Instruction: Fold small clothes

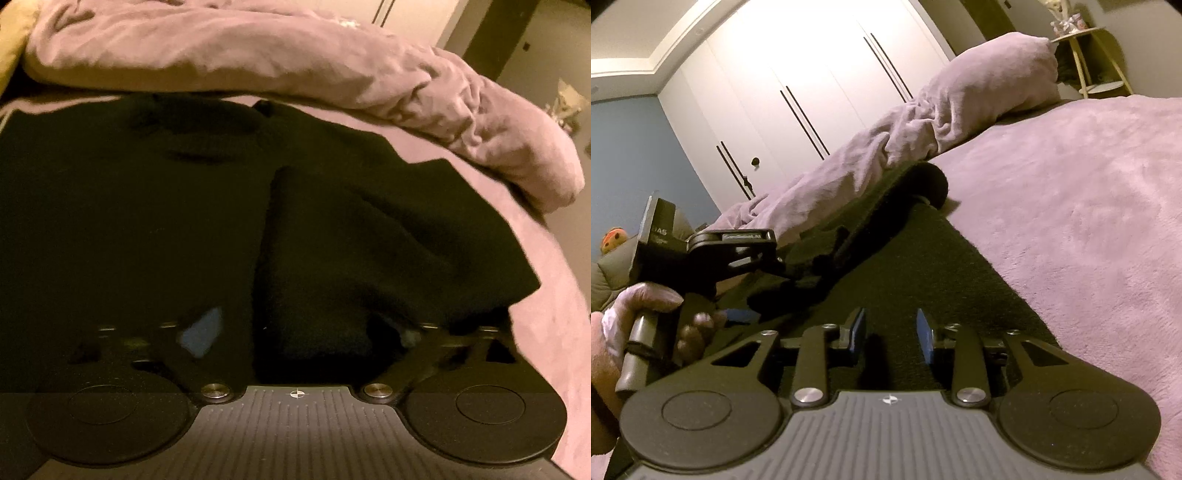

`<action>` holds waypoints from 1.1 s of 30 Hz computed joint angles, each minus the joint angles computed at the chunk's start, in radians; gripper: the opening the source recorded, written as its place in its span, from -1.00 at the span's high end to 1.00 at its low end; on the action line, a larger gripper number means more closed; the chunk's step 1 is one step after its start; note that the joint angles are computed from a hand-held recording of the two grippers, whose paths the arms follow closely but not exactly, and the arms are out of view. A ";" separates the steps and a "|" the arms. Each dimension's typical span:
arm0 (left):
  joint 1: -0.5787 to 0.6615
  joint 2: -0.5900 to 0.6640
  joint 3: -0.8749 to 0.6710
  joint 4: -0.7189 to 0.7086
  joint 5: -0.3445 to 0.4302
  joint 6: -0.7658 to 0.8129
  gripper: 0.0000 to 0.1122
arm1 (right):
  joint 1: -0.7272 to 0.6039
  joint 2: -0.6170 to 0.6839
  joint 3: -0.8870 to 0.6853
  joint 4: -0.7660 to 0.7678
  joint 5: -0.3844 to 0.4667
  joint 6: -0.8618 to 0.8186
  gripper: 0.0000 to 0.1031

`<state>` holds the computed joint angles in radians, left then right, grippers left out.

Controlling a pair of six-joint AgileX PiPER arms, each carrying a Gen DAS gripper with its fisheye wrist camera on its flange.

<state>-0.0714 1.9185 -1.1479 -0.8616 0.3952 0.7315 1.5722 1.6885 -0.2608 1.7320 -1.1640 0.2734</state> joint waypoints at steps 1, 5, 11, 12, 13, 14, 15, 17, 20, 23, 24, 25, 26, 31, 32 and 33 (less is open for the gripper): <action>0.003 0.005 -0.013 -0.002 0.017 -0.007 -0.33 | 0.001 0.002 0.000 0.000 0.000 0.002 0.41; 0.032 -0.003 -0.037 -0.031 0.079 -0.008 0.49 | -0.003 0.003 0.001 -0.003 0.001 0.004 0.40; 0.114 -0.029 -0.062 -0.122 0.169 0.032 0.69 | -0.008 -0.007 -0.008 0.006 0.004 -0.025 0.39; 0.124 -0.040 -0.059 -0.132 0.167 0.050 0.69 | -0.009 -0.009 -0.009 0.007 0.005 -0.030 0.39; 0.138 -0.055 -0.056 -0.134 0.165 0.064 0.69 | -0.010 -0.010 -0.009 0.007 0.006 -0.033 0.39; 0.158 -0.073 -0.049 -0.141 0.165 0.083 0.69 | -0.012 -0.011 -0.009 0.007 0.007 -0.035 0.39; 0.182 -0.089 -0.038 -0.168 0.166 0.124 0.69 | -0.014 -0.013 -0.010 0.006 0.008 -0.039 0.39; 0.234 -0.119 -0.010 -0.219 0.150 0.220 0.69 | -0.017 -0.017 -0.011 0.007 0.009 -0.047 0.38; 0.286 -0.132 0.016 -0.213 0.082 0.297 0.58 | -0.021 -0.021 -0.012 0.002 0.011 -0.054 0.33; 0.343 -0.122 0.040 -0.261 0.058 0.398 -0.01 | -0.032 -0.032 -0.017 -0.002 0.018 -0.084 0.26; 0.358 -0.120 0.043 -0.269 0.063 0.420 -0.18 | -0.038 -0.038 -0.020 -0.003 0.022 -0.103 0.23; 0.374 -0.119 0.055 -0.295 0.073 0.466 -0.23 | -0.041 -0.042 -0.024 -0.004 0.025 -0.120 0.18; 0.384 -0.120 0.063 -0.304 0.086 0.495 -0.34 | -0.045 -0.043 -0.029 -0.003 0.027 -0.137 0.14; 0.408 -0.140 0.170 -0.442 0.151 0.788 -0.70 | -0.057 -0.047 -0.044 0.004 0.034 -0.186 0.09; 0.405 -0.132 0.179 -0.418 0.163 0.798 -0.70 | -0.057 -0.046 -0.046 0.005 0.035 -0.190 0.09; 0.401 -0.120 0.182 -0.385 0.170 0.784 -0.65 | -0.055 -0.046 -0.046 0.008 0.035 -0.191 0.08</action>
<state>0.3297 1.7986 -0.9660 -1.2463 0.5656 1.5153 1.5170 1.6430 -0.3070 1.7396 -1.1293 0.0822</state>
